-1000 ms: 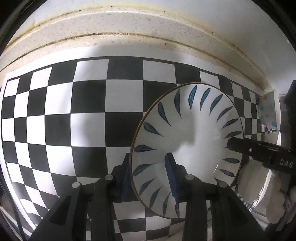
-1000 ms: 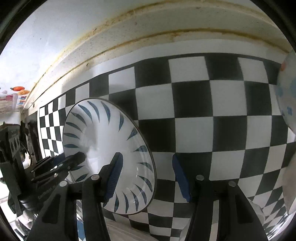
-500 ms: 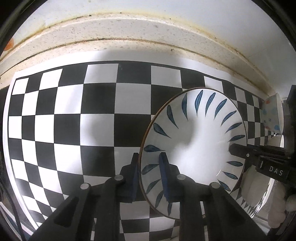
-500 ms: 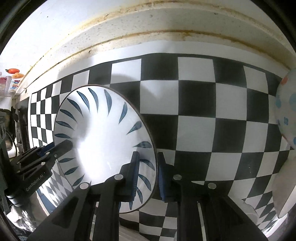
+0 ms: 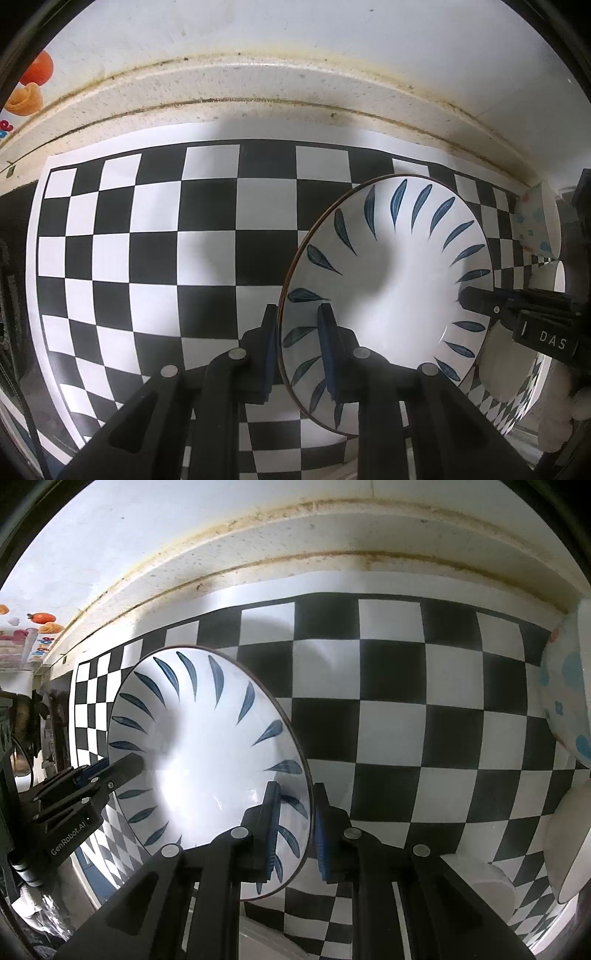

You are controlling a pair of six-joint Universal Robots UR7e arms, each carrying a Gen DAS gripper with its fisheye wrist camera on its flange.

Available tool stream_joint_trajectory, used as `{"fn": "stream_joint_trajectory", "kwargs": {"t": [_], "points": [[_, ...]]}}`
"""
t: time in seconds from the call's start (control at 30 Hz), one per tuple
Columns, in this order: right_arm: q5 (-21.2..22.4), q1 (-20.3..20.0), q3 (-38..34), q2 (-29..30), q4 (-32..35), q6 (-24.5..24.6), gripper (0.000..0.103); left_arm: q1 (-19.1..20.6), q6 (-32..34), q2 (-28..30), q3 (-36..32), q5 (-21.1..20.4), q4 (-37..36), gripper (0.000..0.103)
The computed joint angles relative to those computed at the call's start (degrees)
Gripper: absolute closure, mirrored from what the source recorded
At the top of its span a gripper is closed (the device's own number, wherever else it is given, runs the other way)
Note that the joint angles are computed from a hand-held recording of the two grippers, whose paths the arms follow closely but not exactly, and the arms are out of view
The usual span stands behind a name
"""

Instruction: Organize plates and bowls

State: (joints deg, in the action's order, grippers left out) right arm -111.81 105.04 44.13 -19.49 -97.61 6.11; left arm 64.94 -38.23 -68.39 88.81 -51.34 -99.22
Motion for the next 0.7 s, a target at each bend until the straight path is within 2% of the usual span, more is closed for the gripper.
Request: {"fn": "stream_joint_trajectory", "kwargs": {"t": [0.3,0.7], "points": [[0.7,0.8,3.4,-3.7,-0.6,-0.4,0.084,-2.7,-2.8,-2.7,2.4,0.4,1.0,0.085],[2.0,2.9,17.7,-13.3,-6.8,0.0,0.084,-8.8,-8.6,-9.4,8.1,0.8,4.8,0.085]]}}
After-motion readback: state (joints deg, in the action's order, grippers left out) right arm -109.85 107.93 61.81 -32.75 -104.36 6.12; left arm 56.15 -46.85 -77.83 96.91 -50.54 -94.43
